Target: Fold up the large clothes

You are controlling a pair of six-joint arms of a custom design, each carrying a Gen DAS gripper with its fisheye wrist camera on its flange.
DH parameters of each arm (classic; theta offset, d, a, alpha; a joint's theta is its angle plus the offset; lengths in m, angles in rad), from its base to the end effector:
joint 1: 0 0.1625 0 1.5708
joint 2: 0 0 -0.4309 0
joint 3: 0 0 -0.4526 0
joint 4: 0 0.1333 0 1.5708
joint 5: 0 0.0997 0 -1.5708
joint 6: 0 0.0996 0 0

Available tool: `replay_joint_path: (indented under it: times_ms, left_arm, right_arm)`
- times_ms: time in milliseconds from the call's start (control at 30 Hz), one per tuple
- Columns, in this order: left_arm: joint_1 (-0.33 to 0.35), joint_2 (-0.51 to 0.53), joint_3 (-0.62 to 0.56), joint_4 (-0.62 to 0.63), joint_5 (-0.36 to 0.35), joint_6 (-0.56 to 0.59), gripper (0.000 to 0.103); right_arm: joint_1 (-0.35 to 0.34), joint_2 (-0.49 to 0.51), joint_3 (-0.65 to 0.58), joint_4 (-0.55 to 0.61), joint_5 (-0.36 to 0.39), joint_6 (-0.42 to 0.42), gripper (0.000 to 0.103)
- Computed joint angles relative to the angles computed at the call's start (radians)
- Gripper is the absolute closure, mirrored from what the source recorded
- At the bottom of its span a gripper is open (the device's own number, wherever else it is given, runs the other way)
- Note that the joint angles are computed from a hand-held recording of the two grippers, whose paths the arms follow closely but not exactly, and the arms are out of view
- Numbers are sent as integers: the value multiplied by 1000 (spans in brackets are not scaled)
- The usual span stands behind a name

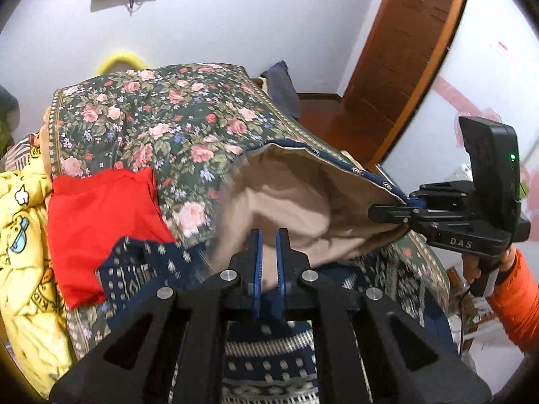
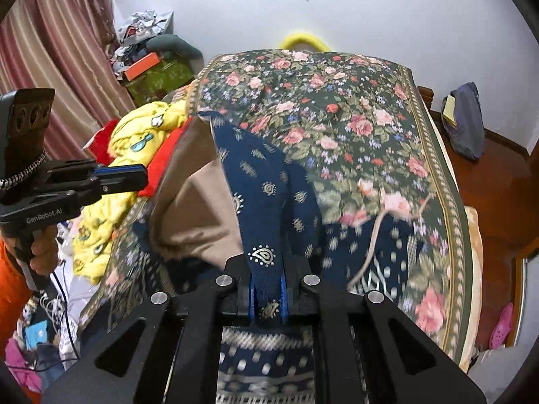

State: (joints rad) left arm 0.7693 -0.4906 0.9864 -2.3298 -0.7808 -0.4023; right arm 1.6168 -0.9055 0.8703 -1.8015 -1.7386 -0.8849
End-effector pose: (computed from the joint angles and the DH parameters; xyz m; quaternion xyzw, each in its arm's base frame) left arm -0.4994 -0.7676 0.1085 0.1319 0.9069 -0.3158 0.2459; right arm 0.1552 -0.8341 0.4489 0.4334 -0.8876 0.0868 0.1297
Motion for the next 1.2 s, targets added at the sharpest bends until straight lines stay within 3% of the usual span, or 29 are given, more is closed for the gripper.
replay_joint_path:
  times_ms: [233, 533, 633, 733, 800, 833, 867, 933, 1067, 1200]
  left_arm:
    - [-17, -51, 139, 39, -3, -109, 96]
    - [-2, -98, 237, 106, 11, -272, 93]
    - [-5, -105, 244, 138, 40, -289, 83]
    - [-11, -107, 248, 171, 91, -311, 62]
    - [-14, -101, 238, 207, 130, -321, 40]
    - [-12, -95, 226, 231, 139, -329, 36]
    - [-9, -88, 211, 254, 149, -332, 35]
    - [2, -69, 177, 278, 163, -314, 35]
    - [26, -39, 125, 256, 172, -273, 35]
    - [47, -15, 89, 134, 154, -196, 39]
  right_arm:
    - [-34, -83, 128, 2, -52, -1, 94]
    - [-76, -113, 220, -41, -162, 1, 94]
    - [-85, -118, 255, -106, -199, -15, 93]
    - [-89, -117, 255, -122, -204, -16, 89]
    - [-84, -116, 252, -128, -220, -13, 82]
    - [-83, -120, 258, -139, -226, -14, 73]
    - [-79, -119, 255, -147, -232, -12, 65]
    - [-76, -123, 252, -157, -226, -16, 61]
    - [-60, -119, 237, -159, -217, -18, 60]
    - [-42, -108, 228, -168, -180, -36, 60]
